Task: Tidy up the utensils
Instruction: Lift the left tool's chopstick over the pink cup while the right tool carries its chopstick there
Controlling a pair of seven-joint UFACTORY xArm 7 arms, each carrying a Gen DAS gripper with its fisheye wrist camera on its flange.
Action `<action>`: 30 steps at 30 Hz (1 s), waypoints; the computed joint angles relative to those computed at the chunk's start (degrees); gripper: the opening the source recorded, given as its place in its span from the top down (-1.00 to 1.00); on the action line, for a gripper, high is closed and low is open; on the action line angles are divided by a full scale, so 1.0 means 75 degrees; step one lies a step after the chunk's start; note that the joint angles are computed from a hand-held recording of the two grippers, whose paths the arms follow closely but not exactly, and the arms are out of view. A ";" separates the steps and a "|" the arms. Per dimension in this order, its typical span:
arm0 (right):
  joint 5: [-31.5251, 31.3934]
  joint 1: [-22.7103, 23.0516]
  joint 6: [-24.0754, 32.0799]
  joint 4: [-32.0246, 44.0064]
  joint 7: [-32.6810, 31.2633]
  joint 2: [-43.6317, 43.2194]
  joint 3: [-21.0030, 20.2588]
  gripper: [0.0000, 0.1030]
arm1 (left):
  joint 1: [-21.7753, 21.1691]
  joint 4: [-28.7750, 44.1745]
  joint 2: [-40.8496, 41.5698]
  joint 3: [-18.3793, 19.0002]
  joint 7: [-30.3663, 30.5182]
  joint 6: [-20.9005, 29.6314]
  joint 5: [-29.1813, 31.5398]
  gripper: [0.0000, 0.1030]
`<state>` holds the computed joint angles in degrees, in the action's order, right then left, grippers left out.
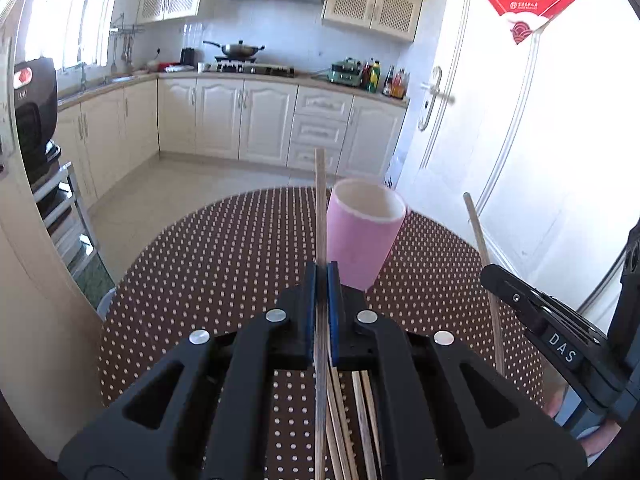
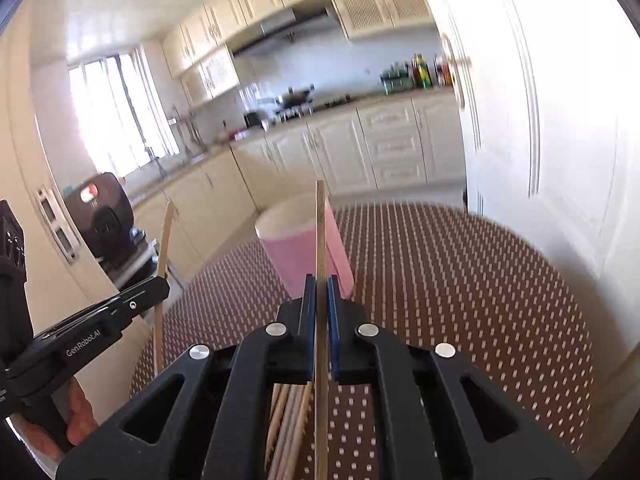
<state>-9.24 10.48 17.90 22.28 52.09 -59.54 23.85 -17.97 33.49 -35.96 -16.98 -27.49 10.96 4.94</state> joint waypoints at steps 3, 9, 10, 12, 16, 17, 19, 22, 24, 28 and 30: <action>-0.0149 -0.0357 -0.0431 0.0063 0.0065 -0.0165 0.0117 0.91 | 0.0077 0.0136 -0.0012 -0.0052 -0.0009 -0.0269 0.0076 0.89; -0.0339 -0.1280 -0.1522 0.0272 0.0029 -0.0181 0.0366 0.91 | 0.0483 0.0498 0.0056 -0.0336 -0.0134 -0.0928 0.0225 0.89; -0.0347 -0.1440 -0.1610 0.0340 0.0007 -0.0155 0.0425 0.91 | 0.0612 0.0580 0.0063 -0.0445 -0.0174 -0.0975 0.0266 0.89; -0.0348 -0.1693 -0.1852 0.0447 -0.0054 -0.0032 0.0509 0.91 | 0.0864 0.0714 0.0020 -0.0686 -0.0291 -0.0997 0.0355 0.89; -0.0331 -0.2162 -0.2338 0.0530 -0.0208 -0.0057 0.0665 0.91 | 0.1212 0.1098 0.0137 -0.1016 -0.0402 -0.0976 0.0560 0.89; -0.0314 -0.2301 -0.2513 0.0583 -0.0252 0.0004 0.0702 0.91 | 0.1272 0.1148 0.0170 -0.1067 -0.0418 -0.0992 0.0613 0.89; -0.0254 -0.2405 -0.2744 0.0573 -0.0378 -0.0012 0.0702 0.91 | 0.1425 0.1357 0.0294 -0.1207 -0.0461 -0.0962 0.0720 0.89; -0.0169 -0.2757 -0.3050 0.0781 -0.0577 0.0132 0.0849 0.92 | 0.1563 0.1476 0.0383 -0.1324 -0.0565 -0.1072 0.0832 0.89; -0.0093 -0.3007 -0.3174 0.0926 -0.0679 0.0218 0.0991 0.92 | 0.1760 0.1613 0.0444 -0.1469 -0.0649 -0.1120 0.0927 0.89; 0.0107 -0.3658 -0.3672 0.1159 -0.0842 0.0404 0.1285 0.92 | 0.2168 0.1979 0.0628 -0.1732 -0.0790 -0.1200 0.1126 0.89; 0.0257 -0.3814 -0.4084 0.1251 -0.0942 0.0654 0.1325 0.92 | 0.2283 0.2164 0.0760 -0.1781 -0.0812 -0.1257 0.1203 0.89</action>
